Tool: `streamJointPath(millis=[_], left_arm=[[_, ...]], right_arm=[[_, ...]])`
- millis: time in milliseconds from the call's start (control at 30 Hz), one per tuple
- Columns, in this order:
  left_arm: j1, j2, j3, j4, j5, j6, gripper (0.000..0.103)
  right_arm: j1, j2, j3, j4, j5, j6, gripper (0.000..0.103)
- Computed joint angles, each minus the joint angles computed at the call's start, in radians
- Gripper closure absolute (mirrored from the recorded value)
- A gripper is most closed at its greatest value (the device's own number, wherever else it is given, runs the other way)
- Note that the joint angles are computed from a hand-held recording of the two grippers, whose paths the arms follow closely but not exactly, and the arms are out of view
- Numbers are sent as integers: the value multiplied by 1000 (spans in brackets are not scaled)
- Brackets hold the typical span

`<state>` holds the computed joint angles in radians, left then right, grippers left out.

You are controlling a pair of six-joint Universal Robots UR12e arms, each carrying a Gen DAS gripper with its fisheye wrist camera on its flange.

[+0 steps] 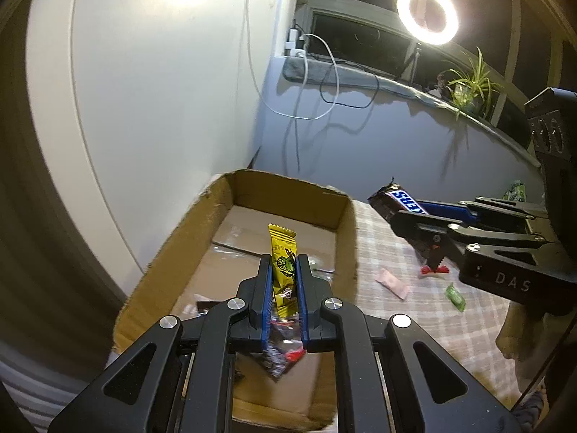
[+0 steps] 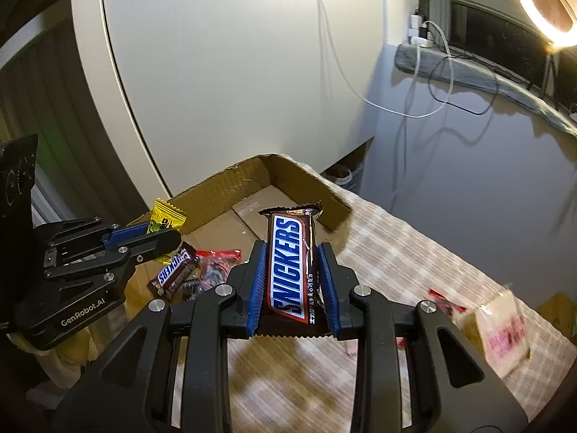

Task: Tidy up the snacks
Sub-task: 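Carry both snacks over the cardboard box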

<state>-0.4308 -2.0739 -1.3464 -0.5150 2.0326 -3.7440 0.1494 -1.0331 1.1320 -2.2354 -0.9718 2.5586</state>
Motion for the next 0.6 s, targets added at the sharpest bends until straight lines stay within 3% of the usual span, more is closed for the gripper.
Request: streamJointPath(millis=[600], left_arm=[[34,13,-35,-8,-27,-25,92]], right_arm=[[51,95,-118,85,-23,-4,73]])
